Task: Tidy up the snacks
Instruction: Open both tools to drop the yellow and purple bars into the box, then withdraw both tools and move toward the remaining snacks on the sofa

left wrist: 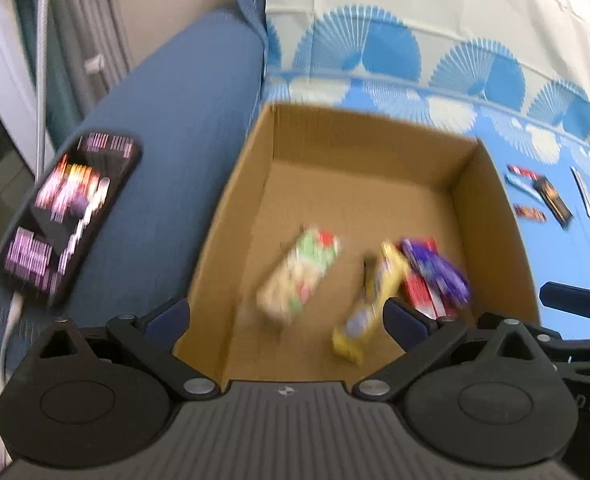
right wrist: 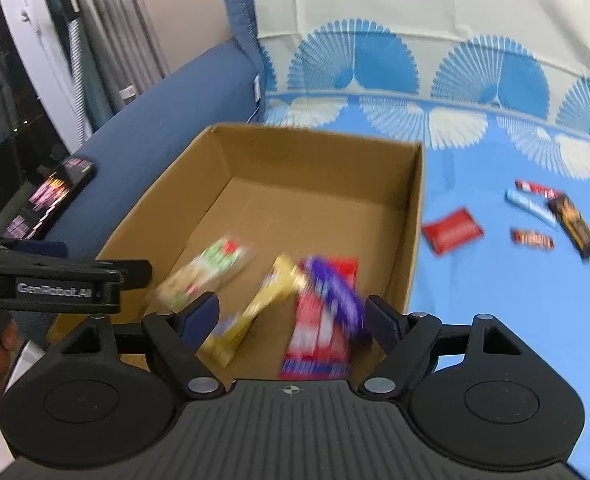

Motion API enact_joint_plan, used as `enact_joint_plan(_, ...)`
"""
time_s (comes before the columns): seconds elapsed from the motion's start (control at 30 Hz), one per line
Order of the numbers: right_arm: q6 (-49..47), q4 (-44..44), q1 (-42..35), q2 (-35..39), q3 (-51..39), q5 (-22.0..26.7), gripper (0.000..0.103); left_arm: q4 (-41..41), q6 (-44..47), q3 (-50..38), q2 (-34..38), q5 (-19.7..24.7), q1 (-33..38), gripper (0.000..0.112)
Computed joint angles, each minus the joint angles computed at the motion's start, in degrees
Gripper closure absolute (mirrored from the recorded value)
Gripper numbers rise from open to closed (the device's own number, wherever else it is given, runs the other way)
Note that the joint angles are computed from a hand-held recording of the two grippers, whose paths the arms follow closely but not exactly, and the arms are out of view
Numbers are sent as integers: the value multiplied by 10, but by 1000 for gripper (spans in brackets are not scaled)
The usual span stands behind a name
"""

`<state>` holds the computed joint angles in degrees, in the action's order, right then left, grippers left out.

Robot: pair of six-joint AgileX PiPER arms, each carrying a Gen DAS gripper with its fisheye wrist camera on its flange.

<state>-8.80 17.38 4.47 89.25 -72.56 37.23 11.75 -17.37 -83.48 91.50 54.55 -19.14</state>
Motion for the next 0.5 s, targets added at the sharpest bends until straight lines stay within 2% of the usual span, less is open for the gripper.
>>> enact_joint_plan(0.23, 85, -72, 52, -180, 110, 37, 13, 50, -116, 104, -130, 61, -77, 10)
enact_joint_plan(0.5, 153, -154, 114, -311, 153, 71, 10, 133, -224, 141, -219, 117, -194, 10)
